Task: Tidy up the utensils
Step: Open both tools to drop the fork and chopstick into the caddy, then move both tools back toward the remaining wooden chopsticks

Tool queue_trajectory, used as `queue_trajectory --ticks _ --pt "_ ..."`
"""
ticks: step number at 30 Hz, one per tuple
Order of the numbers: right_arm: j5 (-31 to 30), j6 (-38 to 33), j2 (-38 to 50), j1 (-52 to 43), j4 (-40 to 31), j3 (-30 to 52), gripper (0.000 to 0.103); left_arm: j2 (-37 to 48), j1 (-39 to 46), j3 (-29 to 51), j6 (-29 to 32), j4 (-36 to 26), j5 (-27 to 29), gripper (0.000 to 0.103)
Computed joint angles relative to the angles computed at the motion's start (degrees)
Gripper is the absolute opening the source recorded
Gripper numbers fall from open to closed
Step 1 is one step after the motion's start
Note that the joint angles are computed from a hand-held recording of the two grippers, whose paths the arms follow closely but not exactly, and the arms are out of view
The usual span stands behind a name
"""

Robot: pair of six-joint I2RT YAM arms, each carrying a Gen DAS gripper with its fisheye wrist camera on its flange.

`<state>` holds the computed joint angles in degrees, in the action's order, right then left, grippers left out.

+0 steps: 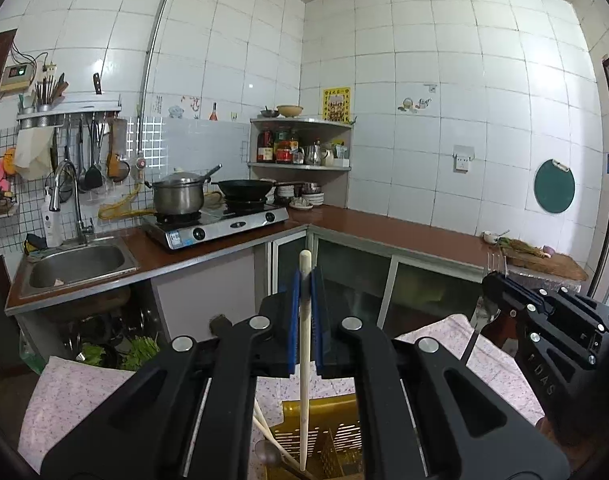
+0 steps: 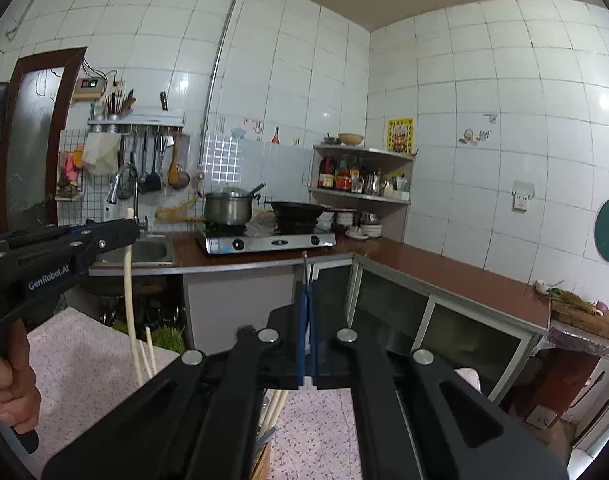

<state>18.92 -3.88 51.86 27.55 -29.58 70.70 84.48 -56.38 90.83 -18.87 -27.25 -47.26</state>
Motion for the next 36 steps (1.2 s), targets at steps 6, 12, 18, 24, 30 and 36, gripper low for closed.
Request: queue_trajectory --ticks 6,12,18,24,30,36 --pt "1.31 -1.2 2.25 0.78 4.47 -4.86 0.003 -0.07 3.05 -4.8 -1.07 2.8 3.97 0.004" --pt "0.33 -0.79 3.61 0.69 3.35 -5.32 0.004 -0.73 3.28 -6.74 -3.43 0.47 3.55 0.036" --pt "-0.92 0.01 2.05 -1.08 0.79 -3.53 0.004 -4.82 2.18 -8.34 -6.39 -3.0 0.83 0.037" --pt "-4.43 0.6 -4.63 -5.29 -5.09 -5.2 0.018 -11.64 -4.19 -12.74 -14.71 -13.15 -6.88 0.04" --pt "-14.7 0.87 -14.52 -16.74 -14.05 -10.83 0.02 -16.18 -13.16 -17.08 -38.42 -34.31 -11.98 0.041" --pt "-31.88 -6.16 -24.61 -36.47 -24.52 -18.61 0.031 -17.69 -24.63 -25.34 -67.88 -52.04 -10.29 0.044"
